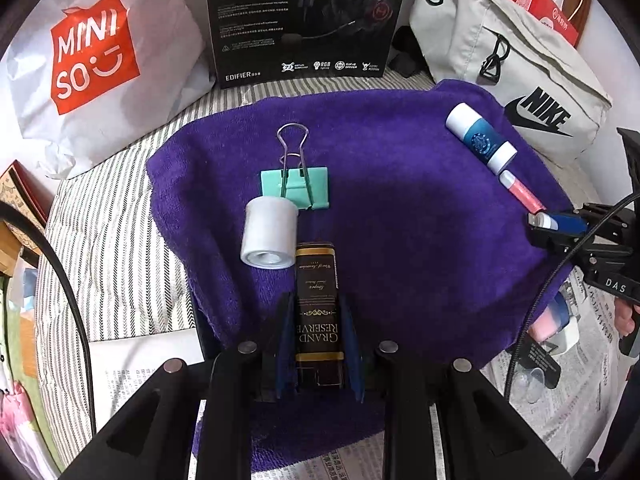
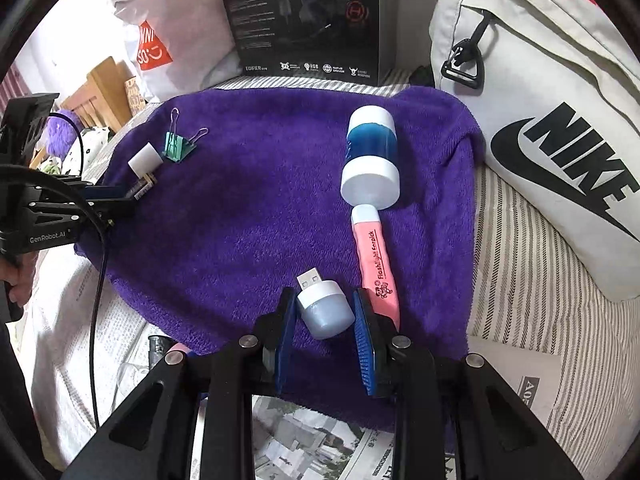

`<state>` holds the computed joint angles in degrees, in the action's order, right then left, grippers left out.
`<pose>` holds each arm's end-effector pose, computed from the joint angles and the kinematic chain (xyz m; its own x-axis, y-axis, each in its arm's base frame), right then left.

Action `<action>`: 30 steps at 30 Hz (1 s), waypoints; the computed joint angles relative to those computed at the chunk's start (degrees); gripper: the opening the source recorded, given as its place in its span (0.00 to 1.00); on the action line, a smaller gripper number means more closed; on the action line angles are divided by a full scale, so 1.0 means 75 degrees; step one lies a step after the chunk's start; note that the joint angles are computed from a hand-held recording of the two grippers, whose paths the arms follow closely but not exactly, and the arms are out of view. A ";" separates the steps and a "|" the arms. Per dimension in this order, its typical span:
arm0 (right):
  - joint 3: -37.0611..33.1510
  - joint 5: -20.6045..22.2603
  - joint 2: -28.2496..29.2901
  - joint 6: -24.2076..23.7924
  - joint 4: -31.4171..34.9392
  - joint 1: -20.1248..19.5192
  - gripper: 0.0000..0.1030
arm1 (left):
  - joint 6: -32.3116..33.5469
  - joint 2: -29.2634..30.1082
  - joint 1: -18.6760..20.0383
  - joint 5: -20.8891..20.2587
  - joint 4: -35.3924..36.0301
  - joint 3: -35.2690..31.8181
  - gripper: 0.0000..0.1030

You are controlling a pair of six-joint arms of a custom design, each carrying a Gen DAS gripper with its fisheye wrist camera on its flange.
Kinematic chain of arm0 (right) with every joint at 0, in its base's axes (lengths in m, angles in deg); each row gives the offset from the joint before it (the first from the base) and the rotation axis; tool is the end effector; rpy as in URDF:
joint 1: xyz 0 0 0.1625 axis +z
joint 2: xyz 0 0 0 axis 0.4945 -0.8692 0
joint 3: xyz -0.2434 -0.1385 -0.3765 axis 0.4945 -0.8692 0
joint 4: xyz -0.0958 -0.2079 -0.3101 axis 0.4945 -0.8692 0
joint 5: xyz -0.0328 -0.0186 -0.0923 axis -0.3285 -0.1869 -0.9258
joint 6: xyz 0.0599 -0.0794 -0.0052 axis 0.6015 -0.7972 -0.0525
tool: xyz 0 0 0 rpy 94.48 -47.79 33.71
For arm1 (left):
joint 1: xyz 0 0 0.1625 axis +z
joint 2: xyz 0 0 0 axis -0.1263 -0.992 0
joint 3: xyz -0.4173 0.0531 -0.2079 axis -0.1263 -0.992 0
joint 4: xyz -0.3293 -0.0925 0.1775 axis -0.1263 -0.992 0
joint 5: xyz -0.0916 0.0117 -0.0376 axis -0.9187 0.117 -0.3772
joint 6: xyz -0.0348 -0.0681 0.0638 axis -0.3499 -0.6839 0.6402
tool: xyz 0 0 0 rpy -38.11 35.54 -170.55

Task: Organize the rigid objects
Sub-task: 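Carry the bottle and USB cap onto the purple towel and release both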

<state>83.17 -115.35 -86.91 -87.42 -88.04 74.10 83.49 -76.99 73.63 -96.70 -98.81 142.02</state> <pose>0.2477 -0.6825 0.0891 -0.7591 -0.2496 0.6012 -0.4673 0.8519 -0.2364 -0.1053 -0.7232 0.2572 -0.6691 0.4091 -0.6204 0.5610 0.8256 -0.0607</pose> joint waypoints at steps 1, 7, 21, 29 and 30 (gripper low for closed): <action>-0.0032 -0.0070 0.0024 -0.0004 0.0005 0.0000 0.27 | 0.0001 0.0014 0.0000 0.0036 0.0009 -0.0015 0.22; -0.0102 -0.0174 0.0094 -0.0184 -0.0058 0.0020 0.28 | 0.0049 0.0108 -0.0012 0.0178 0.0062 -0.0127 0.23; -0.0222 -0.0215 0.0083 -0.0188 0.0262 0.0041 0.30 | -0.0273 0.0050 -0.0137 0.0467 0.0289 0.0024 0.43; 0.0254 -0.0225 -0.0267 0.0223 -0.0014 0.0129 0.45 | -0.0525 -0.0590 -0.0327 0.0369 -0.0414 0.0780 0.43; 0.0361 -0.0246 -0.0322 0.0223 -0.0116 0.0158 0.46 | -0.0553 -0.0687 -0.0363 0.0347 -0.0510 0.0899 0.43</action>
<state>85.88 -117.20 -89.32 -85.75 -88.91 75.28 79.35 -82.14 70.90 -94.10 -102.64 148.76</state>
